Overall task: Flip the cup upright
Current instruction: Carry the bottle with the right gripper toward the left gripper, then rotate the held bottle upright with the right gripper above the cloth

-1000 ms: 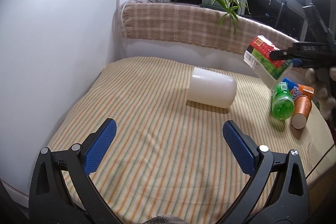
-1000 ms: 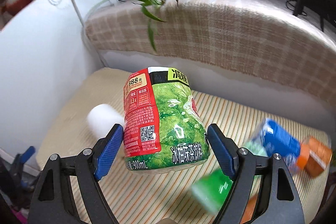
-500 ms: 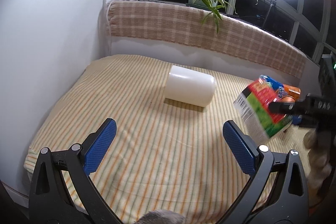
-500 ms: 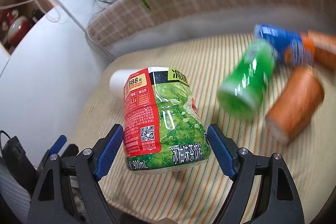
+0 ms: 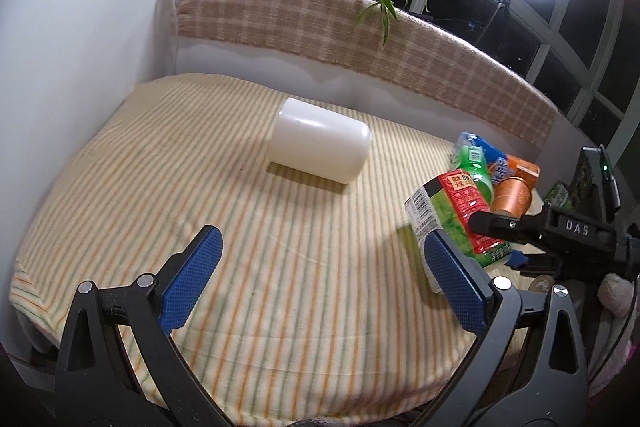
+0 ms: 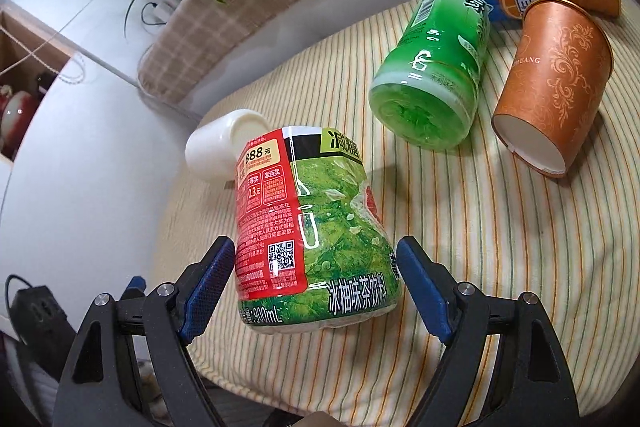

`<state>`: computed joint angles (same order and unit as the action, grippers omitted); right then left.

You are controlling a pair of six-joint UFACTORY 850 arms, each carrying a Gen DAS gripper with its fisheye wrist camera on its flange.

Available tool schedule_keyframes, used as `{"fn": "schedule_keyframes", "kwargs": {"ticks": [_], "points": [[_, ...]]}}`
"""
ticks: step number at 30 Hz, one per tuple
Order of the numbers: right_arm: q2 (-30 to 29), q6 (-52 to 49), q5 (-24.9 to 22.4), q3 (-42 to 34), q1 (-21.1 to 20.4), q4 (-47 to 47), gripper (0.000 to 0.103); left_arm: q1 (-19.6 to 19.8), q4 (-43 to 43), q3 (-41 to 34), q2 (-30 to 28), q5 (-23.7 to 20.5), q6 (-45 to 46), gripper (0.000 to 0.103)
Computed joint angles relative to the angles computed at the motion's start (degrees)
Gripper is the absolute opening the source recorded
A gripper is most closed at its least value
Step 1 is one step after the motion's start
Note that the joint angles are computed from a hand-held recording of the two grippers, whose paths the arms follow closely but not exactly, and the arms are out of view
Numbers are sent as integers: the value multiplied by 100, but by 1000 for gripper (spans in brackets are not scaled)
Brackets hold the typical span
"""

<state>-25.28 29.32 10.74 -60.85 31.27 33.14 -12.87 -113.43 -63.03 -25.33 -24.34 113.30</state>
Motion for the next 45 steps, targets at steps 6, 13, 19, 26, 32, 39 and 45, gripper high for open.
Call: {"fn": "schedule_keyframes", "kwargs": {"ticks": [6, 13, 19, 26, 32, 39, 45], "points": [[219, -550, 236, 168, 43, 425, 84, 29, 914, -242, -111, -282, -1023, 103], [861, -1442, 973, 895, 302, 1509, 84, 110, 2618, -969, -575, -1312, -3224, 101], [1172, -3020, 1544, 1214, 649, 3421, 84, 36, 3481, -1741, -1149, -2196, -4552, 100], [1429, -3021, 1806, 1585, 740, 3932, 84, -24, 3909, -2591, -1894, -3123, -5896, 95], [1543, -2707, 1845, 1789, 749, 3841, 84, -110, 4140, -3024, -2237, -3308, -6356, 94], [1614, -2438, 1845, 1935, 735, 3754, 84, -213, 4408, -3432, -2546, -3413, -6739, 83], [1649, -2315, 1828, 2019, 710, 3712, 84, -279, 4524, -3541, -2646, -3422, -6874, 83]]}}
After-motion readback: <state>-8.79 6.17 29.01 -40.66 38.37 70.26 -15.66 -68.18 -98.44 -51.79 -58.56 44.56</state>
